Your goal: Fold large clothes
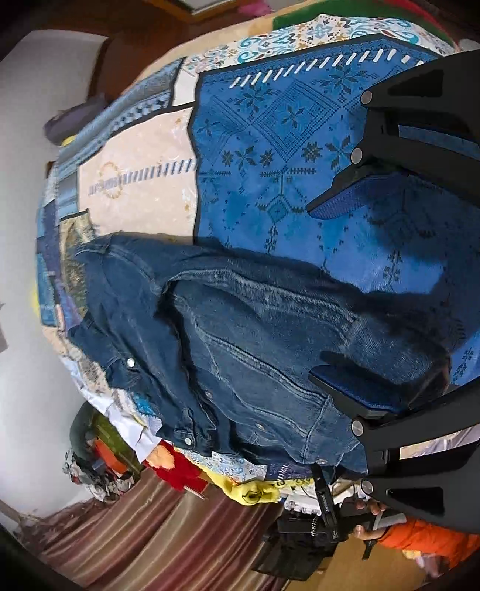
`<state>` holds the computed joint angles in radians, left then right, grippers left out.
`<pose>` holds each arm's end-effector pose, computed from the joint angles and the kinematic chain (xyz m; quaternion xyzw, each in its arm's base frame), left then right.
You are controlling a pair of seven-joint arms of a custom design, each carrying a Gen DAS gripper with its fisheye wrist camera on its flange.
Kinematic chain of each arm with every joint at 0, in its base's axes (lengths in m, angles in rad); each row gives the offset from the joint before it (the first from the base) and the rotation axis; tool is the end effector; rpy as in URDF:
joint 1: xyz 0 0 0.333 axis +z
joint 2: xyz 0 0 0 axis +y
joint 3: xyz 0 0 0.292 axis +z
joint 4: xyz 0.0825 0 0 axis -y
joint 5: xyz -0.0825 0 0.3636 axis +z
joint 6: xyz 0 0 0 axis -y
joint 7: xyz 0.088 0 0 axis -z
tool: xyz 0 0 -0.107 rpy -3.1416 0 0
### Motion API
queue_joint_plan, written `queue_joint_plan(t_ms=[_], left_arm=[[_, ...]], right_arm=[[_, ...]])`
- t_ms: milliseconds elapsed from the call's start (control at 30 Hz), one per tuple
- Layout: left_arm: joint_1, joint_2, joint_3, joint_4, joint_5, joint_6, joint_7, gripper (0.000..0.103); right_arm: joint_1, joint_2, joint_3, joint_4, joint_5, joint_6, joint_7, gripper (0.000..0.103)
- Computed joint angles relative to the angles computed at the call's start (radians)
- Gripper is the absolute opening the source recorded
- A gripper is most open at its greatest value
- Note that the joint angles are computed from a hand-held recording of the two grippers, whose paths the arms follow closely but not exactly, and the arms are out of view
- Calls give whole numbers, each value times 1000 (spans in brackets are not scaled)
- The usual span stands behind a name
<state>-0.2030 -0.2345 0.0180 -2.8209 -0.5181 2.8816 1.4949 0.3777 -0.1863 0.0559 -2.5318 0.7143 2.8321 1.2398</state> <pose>0.3817 -0.0428 0.2898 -0.8133 0.5548 -0.1754 0.0041 0.4348 0.1643 0.3777 -0.7207 0.6301 -0.0195 0.2884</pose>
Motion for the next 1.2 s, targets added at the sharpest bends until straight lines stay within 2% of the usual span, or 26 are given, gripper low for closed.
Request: queue_joint_plan(t_ms=[33,100,167,200,267,333,367,400,433,533,667,767,833,867,933,967,1100,1200], left_arm=[[-24,5,16,1,-40,4,32,75],[-69,12,46,7,-137,-1,114,57],[-94,21,52,19,-230,-8,197,45],[-74,23,23,18,-202,0,173,45],[-34,21,-35,16,-112,20,111,31],[18,14,-95,19,34,34,0,23],[29,5,-106,18,84,40,-36,19],[61,-14,-137,15,167,49,-95,17],[90,-33,-161,17,234,57,-143,16],[131,-87,-178,31,350,64,-220,15],[143,-118,-142,88,443,91,-249,15],[174,-121,-135,149,526,111,-286,15],[194,-80,-137,227,572,121,-325,15],[184,-72,-111,250,573,120,-315,15],[241,0,-144,345,657,125,-387,15],[247,23,-138,372,677,130,-403,15],[217,185,-89,559,614,107,-390,15],[228,340,-87,744,764,27,-528,15]], right_arm=[[16,-5,-8,-2,40,-1,-36,77],[37,-12,-17,0,97,-15,-99,64],[46,-15,-16,6,123,-35,-138,50],[47,-12,-15,12,134,-40,-152,47],[51,-6,-19,22,171,-52,-189,35],[50,7,-27,43,230,-79,-228,27],[47,14,-29,57,252,-93,-246,23],[42,16,-25,64,266,-96,-259,22],[40,19,-22,74,286,-94,-282,20],[38,30,-11,115,335,-72,-355,18],[32,66,0,199,369,-46,-429,16],[23,110,10,273,393,-6,-463,16],[10,154,15,341,395,19,-468,16],[0,179,17,378,391,24,-462,15],[-21,243,23,465,367,46,-440,15],[-32,280,27,512,344,62,-420,15],[-65,446,33,713,196,81,-283,15],[-47,591,0,882,38,69,-129,15]])
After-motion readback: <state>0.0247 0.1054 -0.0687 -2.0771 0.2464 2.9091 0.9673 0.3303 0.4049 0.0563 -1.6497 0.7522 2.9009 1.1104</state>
